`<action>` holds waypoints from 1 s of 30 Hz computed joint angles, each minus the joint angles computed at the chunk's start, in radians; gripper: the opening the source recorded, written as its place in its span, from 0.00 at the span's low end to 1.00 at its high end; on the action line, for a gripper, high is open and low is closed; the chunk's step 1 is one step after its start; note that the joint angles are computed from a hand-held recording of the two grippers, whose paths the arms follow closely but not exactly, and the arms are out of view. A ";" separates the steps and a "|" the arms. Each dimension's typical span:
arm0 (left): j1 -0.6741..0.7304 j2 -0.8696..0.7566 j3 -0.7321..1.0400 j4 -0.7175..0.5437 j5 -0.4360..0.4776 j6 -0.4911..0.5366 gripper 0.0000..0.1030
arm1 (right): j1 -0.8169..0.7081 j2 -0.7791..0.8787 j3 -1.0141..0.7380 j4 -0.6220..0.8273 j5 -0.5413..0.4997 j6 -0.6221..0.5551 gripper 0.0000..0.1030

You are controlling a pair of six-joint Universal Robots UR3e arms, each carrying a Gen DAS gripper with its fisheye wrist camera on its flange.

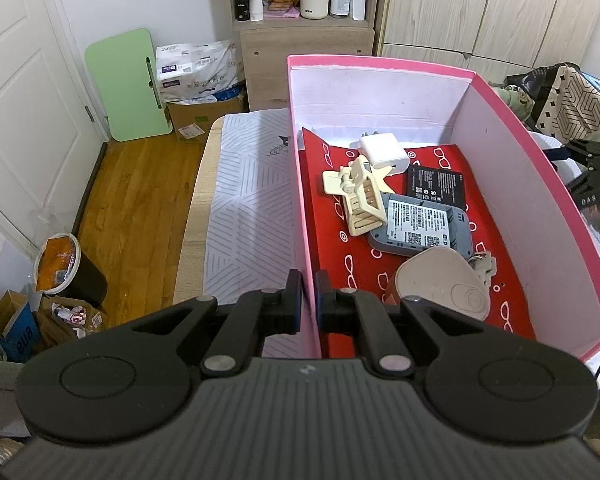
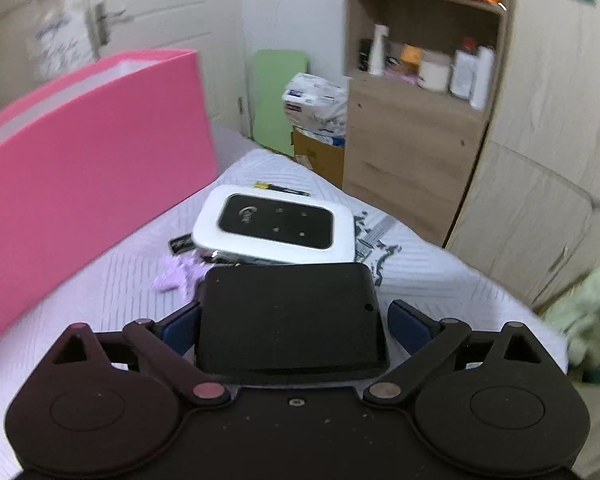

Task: Organize rigid objects

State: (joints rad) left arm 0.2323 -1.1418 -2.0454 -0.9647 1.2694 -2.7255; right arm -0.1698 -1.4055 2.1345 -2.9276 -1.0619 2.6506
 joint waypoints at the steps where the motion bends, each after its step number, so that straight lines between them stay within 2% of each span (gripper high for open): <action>1: -0.001 -0.001 0.001 0.001 0.002 -0.001 0.06 | 0.009 0.015 0.004 -0.036 -0.012 0.020 0.97; 4: 0.002 0.001 0.000 -0.003 -0.002 0.000 0.06 | 0.029 0.015 0.017 -0.079 -0.042 0.067 0.90; 7: 0.003 0.000 0.000 -0.001 -0.001 0.000 0.06 | 0.051 -0.003 -0.007 -0.033 -0.099 0.158 0.90; 10: -0.001 -0.003 -0.004 0.009 0.002 -0.005 0.06 | 0.030 -0.052 0.026 -0.021 -0.085 0.239 0.90; 14: 0.000 -0.001 -0.006 0.006 -0.001 -0.010 0.06 | 0.018 -0.148 0.104 -0.056 -0.071 0.248 0.90; 23: 0.031 0.007 -0.001 -0.034 -0.037 0.010 0.07 | 0.067 -0.382 0.106 0.062 0.024 0.294 0.90; 26: 0.065 0.014 0.000 -0.062 -0.075 0.026 0.08 | 0.138 -0.366 0.018 0.111 0.047 0.381 0.90; 30: 0.083 0.024 -0.005 -0.076 -0.096 0.034 0.09 | 0.227 -0.295 -0.111 0.129 0.151 0.484 0.90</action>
